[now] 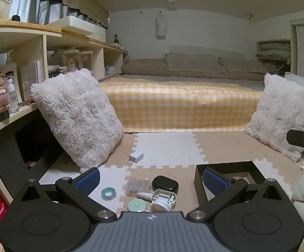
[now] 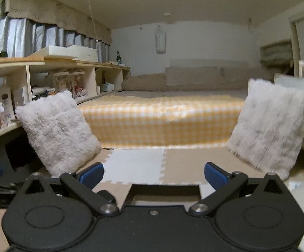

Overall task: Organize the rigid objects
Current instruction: 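Move the left tool over the cluster of small items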

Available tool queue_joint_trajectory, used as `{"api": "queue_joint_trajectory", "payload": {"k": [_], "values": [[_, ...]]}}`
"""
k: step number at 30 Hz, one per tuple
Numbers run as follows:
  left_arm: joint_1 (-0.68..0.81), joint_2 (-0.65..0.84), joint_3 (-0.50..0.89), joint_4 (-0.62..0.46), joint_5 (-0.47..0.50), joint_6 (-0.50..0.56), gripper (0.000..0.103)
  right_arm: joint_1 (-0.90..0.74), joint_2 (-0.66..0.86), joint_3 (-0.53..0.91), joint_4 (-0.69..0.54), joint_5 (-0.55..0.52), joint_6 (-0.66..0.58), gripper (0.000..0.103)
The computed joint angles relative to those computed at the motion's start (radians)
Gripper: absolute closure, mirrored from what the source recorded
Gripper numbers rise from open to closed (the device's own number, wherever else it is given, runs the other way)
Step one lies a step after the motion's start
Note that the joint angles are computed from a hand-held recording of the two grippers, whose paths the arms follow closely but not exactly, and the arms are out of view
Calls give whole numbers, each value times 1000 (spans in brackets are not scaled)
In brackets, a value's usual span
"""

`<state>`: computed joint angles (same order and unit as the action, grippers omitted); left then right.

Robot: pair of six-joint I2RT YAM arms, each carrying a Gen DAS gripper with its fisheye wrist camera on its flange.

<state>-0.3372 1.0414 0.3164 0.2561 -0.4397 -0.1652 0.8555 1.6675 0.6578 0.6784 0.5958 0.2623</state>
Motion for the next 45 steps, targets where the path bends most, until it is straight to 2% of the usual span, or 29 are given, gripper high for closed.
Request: {"api": "queue_joint_trajectory", "payload": {"k": [2,5,10,14,17,23,28,30,33,36,38,40,42,45], "values": [[7,19,7,21,1,8,0,-28,9,11,10,-25,-28,0],[17,57,20,65,0,27,0,-84,20,51,-48,-75,-22,0],[49,122,53,121,14,55,0,-152,81,83,-14,-82,-42,0],[111,189,85,174,95,87,0,-215,141,124,-17,-119,-25,0],[158,257,118,201,150,122,0,-245,205,147,32,-146,-79,0],[222,374,214,150,239,137,0,-316,320,299,-123,-128,-71,0],[281,502,335,31,339,172,0,-413,378,397,-302,-307,-9,1],[310,564,378,7,403,218,0,-436,398,421,-343,-356,20,7],[347,642,424,0,479,262,0,-460,417,444,-392,-442,50,22],[359,713,479,-35,479,306,0,-471,443,484,-465,-501,63,38],[371,748,506,-63,495,334,0,-475,465,513,-513,-521,71,53],[397,778,549,-125,551,331,0,-481,480,538,-556,-549,70,58],[407,811,596,-189,568,320,1,-484,500,566,-588,-572,64,61],[408,858,656,-276,552,326,14,-480,525,599,-627,-577,55,63]]}}
